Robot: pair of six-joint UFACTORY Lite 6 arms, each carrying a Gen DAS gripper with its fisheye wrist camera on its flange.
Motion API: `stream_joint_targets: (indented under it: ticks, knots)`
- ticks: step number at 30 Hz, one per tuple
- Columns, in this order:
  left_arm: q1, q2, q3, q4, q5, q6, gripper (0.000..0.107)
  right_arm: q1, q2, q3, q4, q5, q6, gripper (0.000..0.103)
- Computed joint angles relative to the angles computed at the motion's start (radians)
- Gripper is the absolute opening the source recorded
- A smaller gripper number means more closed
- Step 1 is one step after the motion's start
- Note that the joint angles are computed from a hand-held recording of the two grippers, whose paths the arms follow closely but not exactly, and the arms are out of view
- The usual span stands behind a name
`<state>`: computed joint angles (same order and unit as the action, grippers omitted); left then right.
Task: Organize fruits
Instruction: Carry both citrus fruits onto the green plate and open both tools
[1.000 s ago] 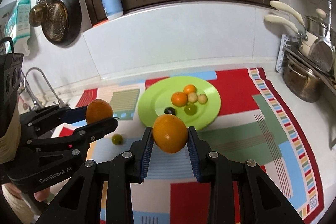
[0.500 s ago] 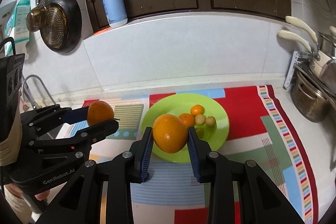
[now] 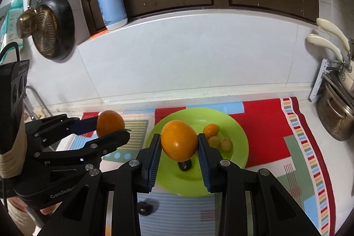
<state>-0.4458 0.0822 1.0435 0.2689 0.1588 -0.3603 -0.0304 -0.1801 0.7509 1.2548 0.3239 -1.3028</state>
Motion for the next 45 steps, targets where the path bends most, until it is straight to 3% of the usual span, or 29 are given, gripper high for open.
stream_joint_targets:
  ticks: [7,12,25,30,32,37,42,45]
  knots:
    - [0.034,0.14,0.092,-0.165,-0.025,0.193,0.04,-0.005,0.201,0.113,0.135,-0.007,-0.154,0.034]
    - [0.048,0.247,0.168,-0.193,-0.031,0.247,0.04,-0.007,0.34,0.201,0.196,-0.006,-0.216,0.034]
    - [0.061,0.474,0.328,-0.507,-0.02,0.619,0.04,-0.01,0.629,0.415,0.186,0.01,-0.23,0.034]
    - [0.059,0.523,0.373,-0.497,-0.006,0.62,0.042,-0.014,0.691,0.457,0.216,0.009,-0.268,0.034]
    - [0.054,0.514,0.355,-0.41,-0.034,0.532,0.055,-0.015,0.702,0.463,0.211,0.009,-0.264,0.034]
    - [0.054,0.479,0.318,-0.221,-0.051,0.332,0.056,-0.023,0.693,0.436,0.319,0.007,-0.375,0.043]
    - [0.069,0.406,0.246,-0.202,-0.059,0.275,0.057,-0.035,0.612,0.352,0.384,0.001,-0.432,0.043]
    - [0.065,0.338,0.187,-0.044,-0.069,0.101,0.057,-0.038,0.538,0.285,0.406,-0.012,-0.453,0.043]
